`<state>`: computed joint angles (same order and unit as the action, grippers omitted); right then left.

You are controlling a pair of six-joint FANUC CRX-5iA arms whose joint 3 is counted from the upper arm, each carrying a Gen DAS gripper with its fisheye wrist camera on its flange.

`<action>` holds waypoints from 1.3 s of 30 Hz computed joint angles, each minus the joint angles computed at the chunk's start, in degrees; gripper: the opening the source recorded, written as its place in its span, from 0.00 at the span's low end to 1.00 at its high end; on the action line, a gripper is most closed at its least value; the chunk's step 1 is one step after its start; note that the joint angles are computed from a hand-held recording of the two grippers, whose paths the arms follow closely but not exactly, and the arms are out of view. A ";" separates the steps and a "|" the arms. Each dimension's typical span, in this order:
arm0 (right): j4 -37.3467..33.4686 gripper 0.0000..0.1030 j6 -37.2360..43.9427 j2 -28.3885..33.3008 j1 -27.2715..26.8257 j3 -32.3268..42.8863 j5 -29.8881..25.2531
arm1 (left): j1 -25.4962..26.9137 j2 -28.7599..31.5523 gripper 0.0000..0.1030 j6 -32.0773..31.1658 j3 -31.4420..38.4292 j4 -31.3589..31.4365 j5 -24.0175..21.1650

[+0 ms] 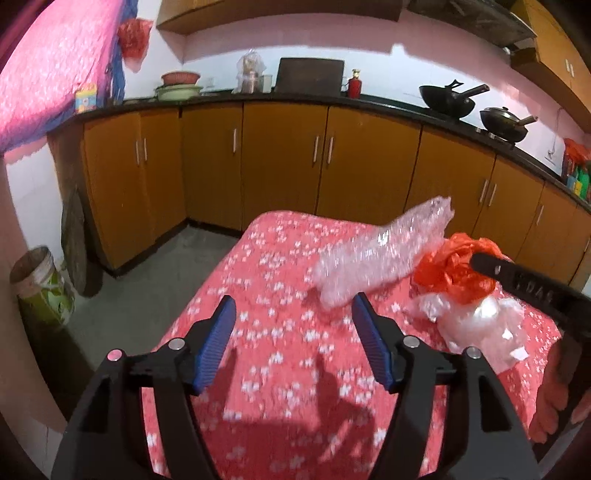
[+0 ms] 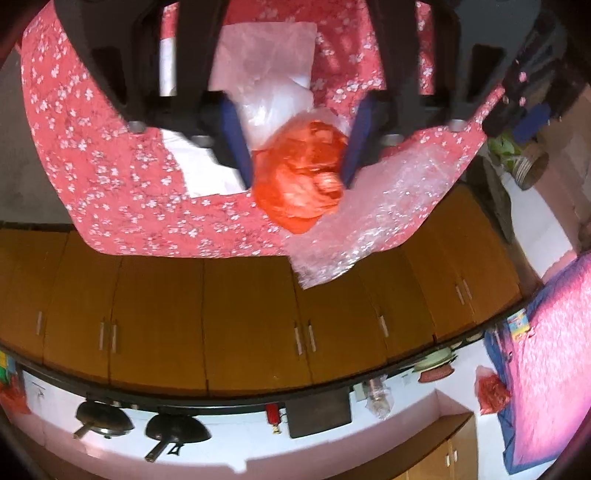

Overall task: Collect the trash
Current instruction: 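Grasp the bubble wrap with the left tool while the right tool grasps the last red bag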

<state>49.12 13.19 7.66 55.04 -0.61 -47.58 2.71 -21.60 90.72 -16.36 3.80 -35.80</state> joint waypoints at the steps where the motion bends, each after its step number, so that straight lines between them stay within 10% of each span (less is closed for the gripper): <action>1: 0.46 0.20 0.20 -0.06 0.12 -0.28 0.21 | -0.19 0.50 0.66 -0.12 0.48 -0.15 0.45; 13: 9.08 0.13 -10.35 -7.48 0.79 -9.02 3.16 | -1.37 8.40 0.74 -8.79 5.87 7.92 0.67; 23: 13.29 0.13 -16.69 -13.42 -0.51 -14.85 0.82 | -6.32 14.39 0.74 -2.03 13.22 -2.27 -6.34; 31: 13.42 0.13 -16.56 -14.71 -0.67 -16.33 -0.17 | -7.83 20.03 0.19 -1.48 18.99 -3.53 -15.21; 39: 13.78 0.13 -16.66 -15.38 -0.11 -16.65 -1.14 | -7.07 15.14 0.11 -2.18 14.66 -1.42 -10.81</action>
